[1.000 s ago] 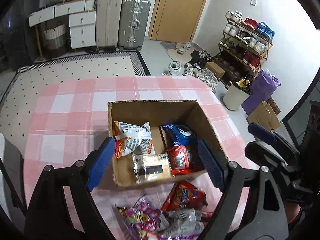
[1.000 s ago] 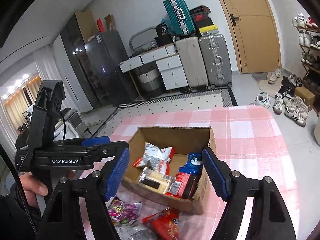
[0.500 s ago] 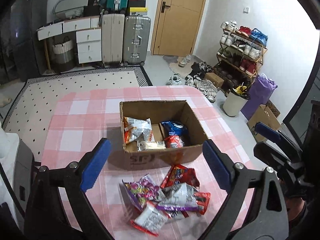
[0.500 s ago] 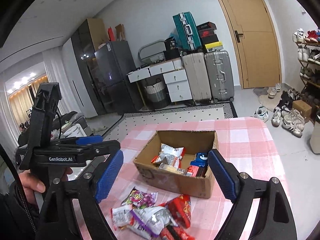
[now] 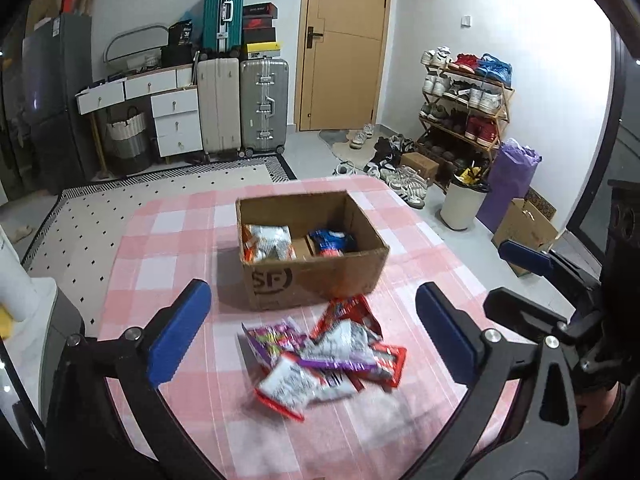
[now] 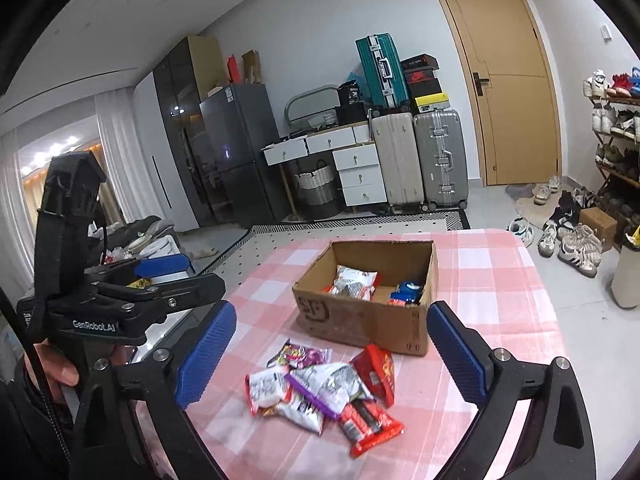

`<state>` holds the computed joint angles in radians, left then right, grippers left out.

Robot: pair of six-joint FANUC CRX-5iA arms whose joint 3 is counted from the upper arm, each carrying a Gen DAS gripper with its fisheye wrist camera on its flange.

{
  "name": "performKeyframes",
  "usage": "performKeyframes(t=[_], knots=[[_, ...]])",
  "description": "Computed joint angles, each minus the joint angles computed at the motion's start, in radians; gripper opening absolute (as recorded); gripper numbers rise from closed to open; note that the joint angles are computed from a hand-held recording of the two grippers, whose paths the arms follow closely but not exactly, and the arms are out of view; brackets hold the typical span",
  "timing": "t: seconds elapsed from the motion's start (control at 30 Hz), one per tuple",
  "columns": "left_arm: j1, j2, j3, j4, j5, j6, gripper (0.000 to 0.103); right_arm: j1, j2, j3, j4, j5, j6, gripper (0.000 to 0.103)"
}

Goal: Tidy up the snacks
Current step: 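Withdraw both tools from the box toward the remaining snacks, then lower the right gripper onto the red wafer packet and close it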

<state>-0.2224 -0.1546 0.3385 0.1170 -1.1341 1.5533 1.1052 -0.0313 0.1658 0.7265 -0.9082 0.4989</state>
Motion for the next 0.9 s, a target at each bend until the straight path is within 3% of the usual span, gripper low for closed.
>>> performKeyframes(t=[0.13,0.27,0.47,0.9], knots=[[-0.021,-0.053,-0.05,-0.008,0.0,0.02,0.102,0.046,-0.017,-0.024,0.013,-0.035,-0.011,0.1],[-0.039,-0.129,-0.128,-0.062,0.059,0.082,0.102,0.089,-0.045,-0.082,0.067,-0.049,-0.073,0.102],[-0.011,-0.173,-0.204,-0.043,0.06,0.086,0.102,0.114,-0.056,-0.111,0.057,-0.07,-0.096,0.102],[0.106,-0.183,-0.419,0.182,0.128,-0.029,0.102,0.065,-0.047,-0.153,-0.068,-0.064,-0.059,0.102]])
